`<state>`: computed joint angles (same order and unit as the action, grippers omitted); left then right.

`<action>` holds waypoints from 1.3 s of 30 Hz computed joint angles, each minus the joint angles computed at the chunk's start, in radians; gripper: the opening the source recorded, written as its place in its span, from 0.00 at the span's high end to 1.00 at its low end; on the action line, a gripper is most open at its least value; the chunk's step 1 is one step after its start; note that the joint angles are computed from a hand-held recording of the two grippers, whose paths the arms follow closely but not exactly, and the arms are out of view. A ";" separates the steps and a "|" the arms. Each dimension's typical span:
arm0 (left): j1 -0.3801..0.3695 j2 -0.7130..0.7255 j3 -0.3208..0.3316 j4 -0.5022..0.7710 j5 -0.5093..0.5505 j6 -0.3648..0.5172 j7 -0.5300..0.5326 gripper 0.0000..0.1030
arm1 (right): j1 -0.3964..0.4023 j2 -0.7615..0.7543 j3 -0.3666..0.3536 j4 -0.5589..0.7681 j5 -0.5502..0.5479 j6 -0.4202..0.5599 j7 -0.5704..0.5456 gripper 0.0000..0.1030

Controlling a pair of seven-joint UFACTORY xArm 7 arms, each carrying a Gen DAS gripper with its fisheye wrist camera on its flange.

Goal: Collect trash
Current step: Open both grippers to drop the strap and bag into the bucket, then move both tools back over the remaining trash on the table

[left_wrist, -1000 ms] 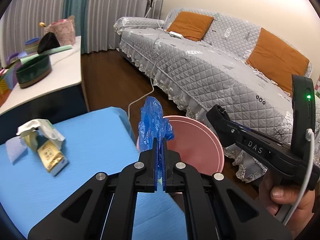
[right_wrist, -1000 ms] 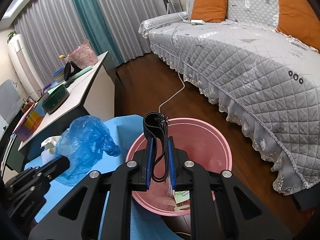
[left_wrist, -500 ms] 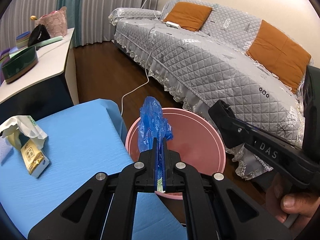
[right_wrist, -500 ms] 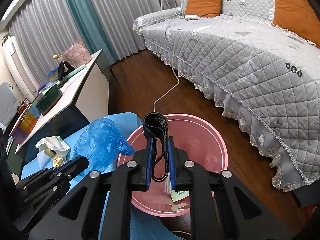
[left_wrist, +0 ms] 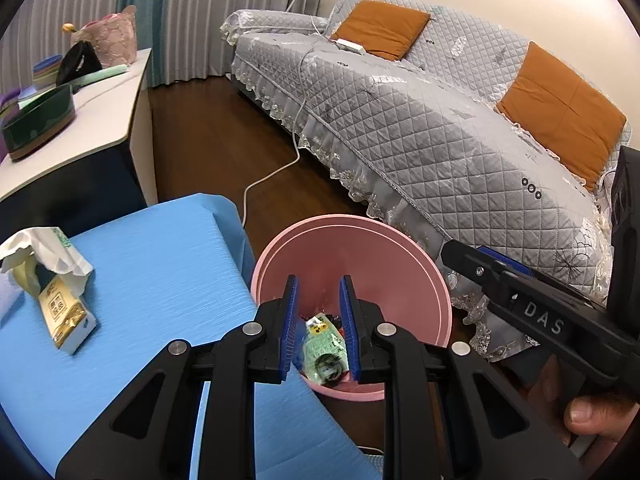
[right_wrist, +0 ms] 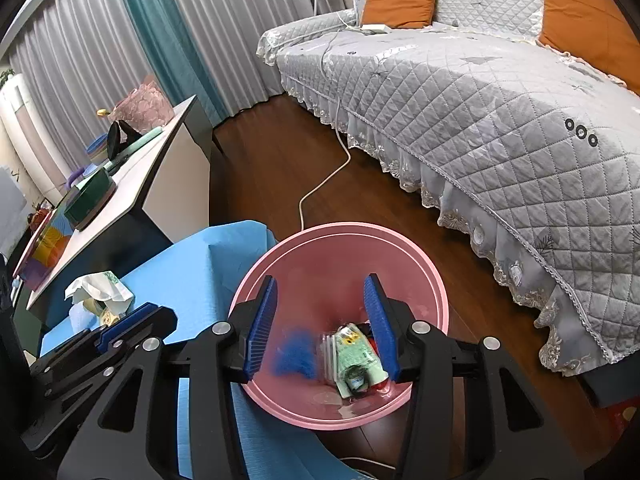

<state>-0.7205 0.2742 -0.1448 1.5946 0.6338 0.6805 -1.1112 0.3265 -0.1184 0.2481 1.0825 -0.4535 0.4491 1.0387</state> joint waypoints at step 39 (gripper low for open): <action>0.458 -0.776 -0.090 -0.596 -0.001 0.061 0.088 0.80 | 0.298 0.242 -0.004 0.299 -0.377 0.000 0.157 0.55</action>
